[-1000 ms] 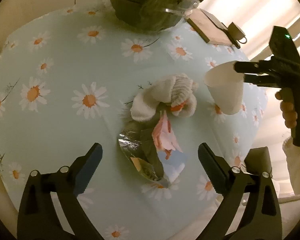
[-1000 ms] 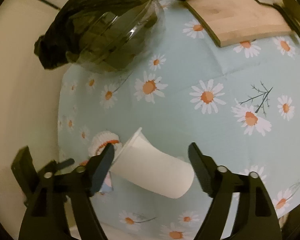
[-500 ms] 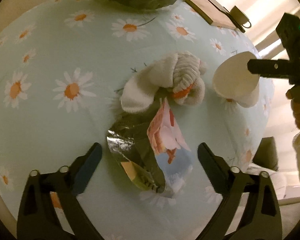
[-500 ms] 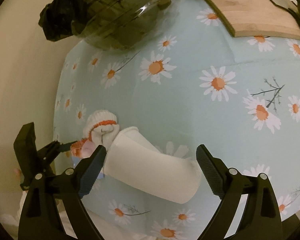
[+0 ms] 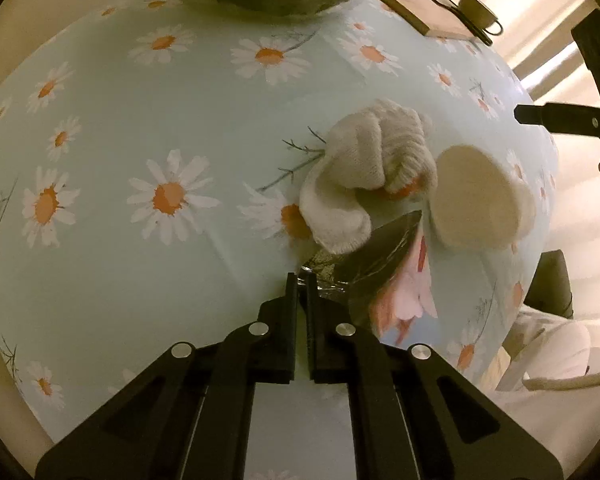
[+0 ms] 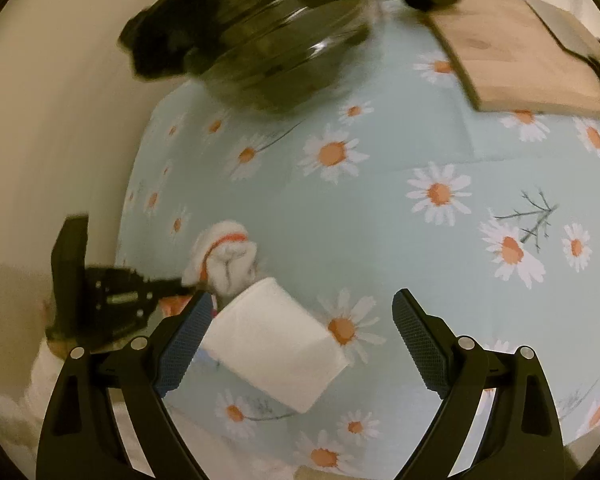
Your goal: Collect trash
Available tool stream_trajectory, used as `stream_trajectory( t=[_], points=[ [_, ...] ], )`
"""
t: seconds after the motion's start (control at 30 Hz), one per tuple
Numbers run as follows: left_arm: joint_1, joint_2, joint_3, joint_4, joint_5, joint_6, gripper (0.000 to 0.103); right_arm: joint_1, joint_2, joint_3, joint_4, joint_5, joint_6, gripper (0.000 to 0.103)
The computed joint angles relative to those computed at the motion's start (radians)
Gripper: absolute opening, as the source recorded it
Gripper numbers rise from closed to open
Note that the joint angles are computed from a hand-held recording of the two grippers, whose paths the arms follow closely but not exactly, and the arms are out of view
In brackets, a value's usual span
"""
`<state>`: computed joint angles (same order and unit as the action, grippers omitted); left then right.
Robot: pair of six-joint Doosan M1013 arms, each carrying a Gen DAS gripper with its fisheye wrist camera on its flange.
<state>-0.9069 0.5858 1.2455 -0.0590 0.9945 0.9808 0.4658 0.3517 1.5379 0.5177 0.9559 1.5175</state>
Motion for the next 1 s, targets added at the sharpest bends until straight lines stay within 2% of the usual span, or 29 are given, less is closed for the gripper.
stream_trajectory(
  t=[0.13, 0.27, 0.43, 0.47, 0.53, 0.6, 0.67, 0.73, 0.8, 0.87, 0.9, 0.93, 1.0],
  points=[
    [-0.005, 0.0, -0.002, 0.008, 0.012, 0.009, 0.004, 0.009, -0.006, 0.007, 0.061, 0.033, -0.119, 0.087],
    [-0.004, -0.014, 0.013, 0.021, 0.002, -0.01, 0.004, 0.034, -0.011, 0.011, 0.035, 0.075, -0.193, 0.087],
    [-0.001, -0.042, 0.044, 0.022, -0.02, -0.025, 0.005, 0.051, -0.009, 0.02, 0.066, 0.125, -0.272, 0.087],
    [0.0, -0.05, 0.055, 0.021, -0.039, -0.037, 0.009, 0.055, -0.011, 0.023, 0.069, 0.134, -0.292, 0.087],
    [0.002, -0.07, 0.083, 0.007, -0.085, -0.054, 0.04, 0.067, -0.011, 0.024, 0.057, 0.153, -0.327, 0.087],
    [-0.002, -0.084, 0.097, 0.029, -0.101, -0.074, 0.056, 0.083, -0.008, 0.021, 0.035, 0.175, -0.358, 0.088],
    [-0.006, -0.089, 0.099, 0.046, -0.096, -0.085, 0.063, 0.102, -0.006, 0.018, -0.013, 0.18, -0.373, 0.088],
    [-0.008, -0.091, 0.099, 0.054, -0.092, -0.094, 0.076, 0.127, 0.0, 0.012, -0.087, 0.169, -0.38, 0.088],
    [-0.012, -0.092, 0.099, 0.061, -0.089, -0.106, 0.08, 0.146, 0.01, 0.004, -0.146, 0.161, -0.373, 0.088],
    [-0.017, -0.093, 0.101, 0.067, -0.091, -0.123, 0.09, 0.17, 0.024, -0.004, -0.233, 0.133, -0.341, 0.087],
    [-0.02, -0.092, 0.1, 0.074, -0.092, -0.136, 0.092, 0.179, 0.037, -0.013, -0.273, 0.141, -0.309, 0.07],
    [-0.02, -0.091, 0.099, 0.071, -0.095, -0.145, 0.093, 0.178, 0.046, -0.02, -0.266, 0.155, -0.308, 0.062],
    [-0.022, -0.09, 0.101, 0.051, -0.104, -0.178, 0.097, 0.164, 0.042, -0.01, -0.22, 0.135, -0.317, 0.062]
  ],
)
